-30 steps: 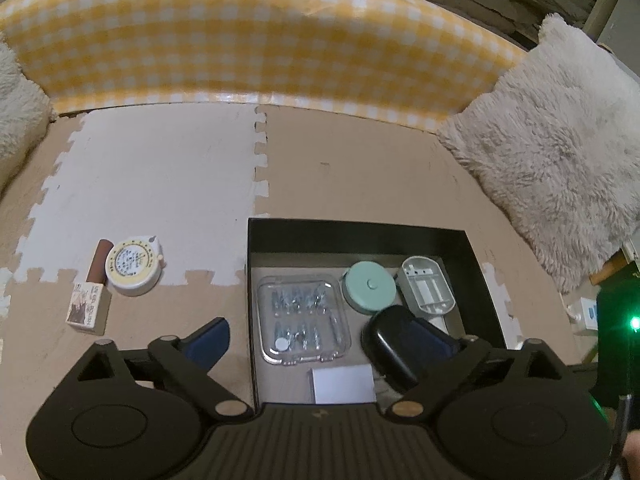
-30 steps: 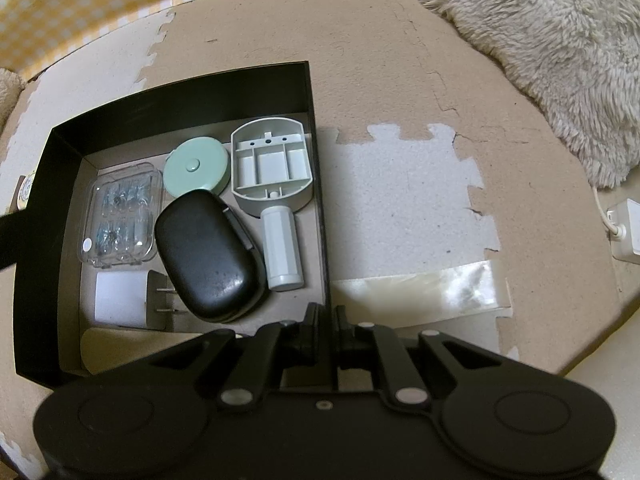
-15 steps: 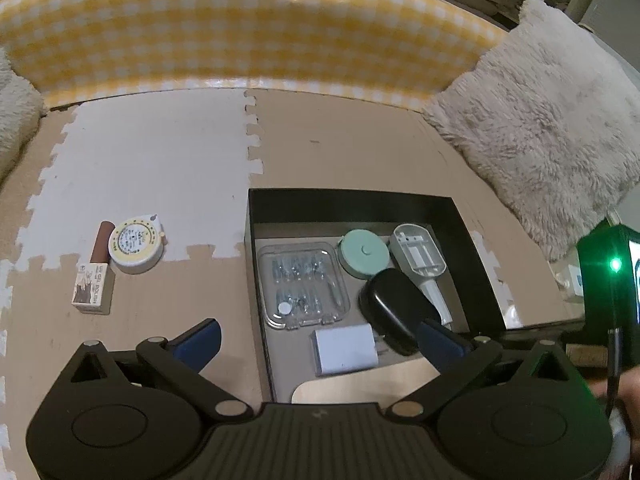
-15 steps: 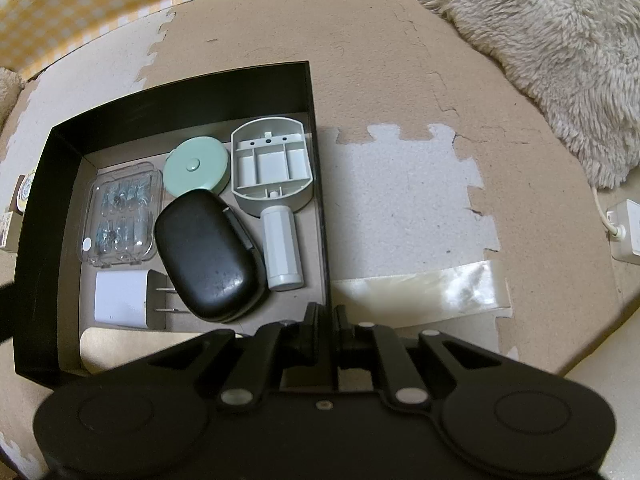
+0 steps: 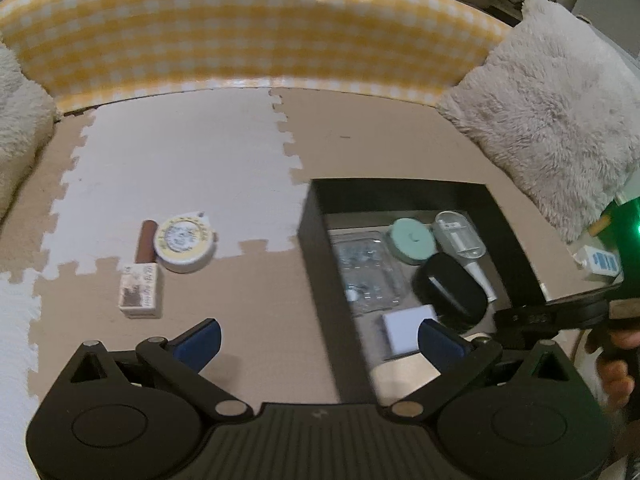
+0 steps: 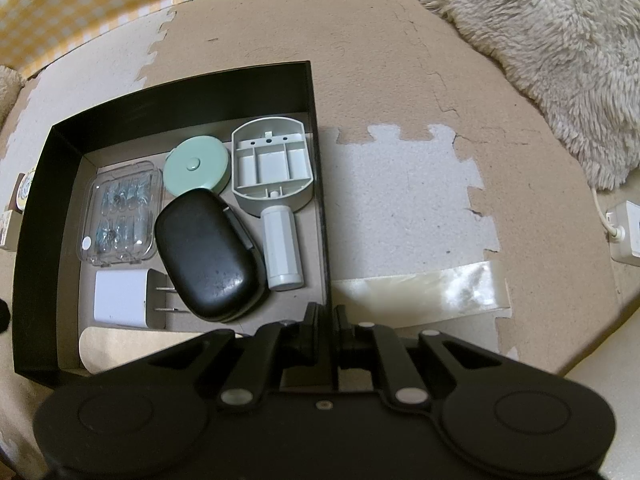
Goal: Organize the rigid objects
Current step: 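Move the left gripper to the UV gel polish bottle and close on it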
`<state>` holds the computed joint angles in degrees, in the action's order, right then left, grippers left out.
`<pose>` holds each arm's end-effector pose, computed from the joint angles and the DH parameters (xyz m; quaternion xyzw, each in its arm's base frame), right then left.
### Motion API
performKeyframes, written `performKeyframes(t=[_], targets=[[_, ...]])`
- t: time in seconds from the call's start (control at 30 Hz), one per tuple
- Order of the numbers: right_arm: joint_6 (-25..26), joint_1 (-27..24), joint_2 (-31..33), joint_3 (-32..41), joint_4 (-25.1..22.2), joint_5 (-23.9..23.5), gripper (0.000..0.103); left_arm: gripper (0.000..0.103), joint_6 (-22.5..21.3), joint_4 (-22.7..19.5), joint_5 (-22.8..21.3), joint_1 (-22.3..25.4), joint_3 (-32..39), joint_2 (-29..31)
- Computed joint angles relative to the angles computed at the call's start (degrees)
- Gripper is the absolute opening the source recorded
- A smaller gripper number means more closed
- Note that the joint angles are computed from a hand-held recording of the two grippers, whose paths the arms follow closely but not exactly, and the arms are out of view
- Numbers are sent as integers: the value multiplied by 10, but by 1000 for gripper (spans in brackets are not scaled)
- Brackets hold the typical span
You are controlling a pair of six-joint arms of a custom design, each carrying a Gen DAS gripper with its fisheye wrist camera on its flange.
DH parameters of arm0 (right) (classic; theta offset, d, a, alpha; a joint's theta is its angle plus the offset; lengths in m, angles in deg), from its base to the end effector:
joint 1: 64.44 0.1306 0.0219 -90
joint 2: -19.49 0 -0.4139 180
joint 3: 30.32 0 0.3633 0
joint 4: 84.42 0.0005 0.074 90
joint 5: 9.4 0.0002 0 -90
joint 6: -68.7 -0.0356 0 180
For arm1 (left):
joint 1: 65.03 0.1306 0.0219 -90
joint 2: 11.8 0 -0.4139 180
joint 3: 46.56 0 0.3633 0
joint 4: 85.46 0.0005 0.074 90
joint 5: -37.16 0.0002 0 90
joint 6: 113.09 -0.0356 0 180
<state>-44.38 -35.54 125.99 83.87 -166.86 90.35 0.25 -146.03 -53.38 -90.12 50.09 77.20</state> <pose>0.4654 0.2495 0.4708 -0.0389 0.9869 -0.0178 0.1557 0.3990 -0.1870 0.5052 0.0130 0.9480 -0.1263 0.2918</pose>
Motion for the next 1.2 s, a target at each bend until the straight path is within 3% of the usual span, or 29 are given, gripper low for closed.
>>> performKeyframes(t=[0.27,0.53,0.7,0.8,0.87,0.93,1.07,1.2], targets=[[0,1,0,1,-1,1,10,103,-76,38,10,50,-46,-23],[1,1,1,1,-2,1,10,103,-103,56,29,99,-70,-10],[1,0,0,1,-1,1,10,103,-104,61,15,121,-83,5],[1,0,0,1,-1,1,10,101,-70,62,7,133,-83,11],[1,0,0,0,-1,1,10,86,-38,65,9,139,-83,12],[1,0,0,1,-1,1,10,78,-27,68,2,139,-83,12],[1,0,1,1,-1,1,10,52,-43,72,-1,135,-80,12],[1,-1,0,0,-1,0,10,34,-63,73,-4,130,-77,13]])
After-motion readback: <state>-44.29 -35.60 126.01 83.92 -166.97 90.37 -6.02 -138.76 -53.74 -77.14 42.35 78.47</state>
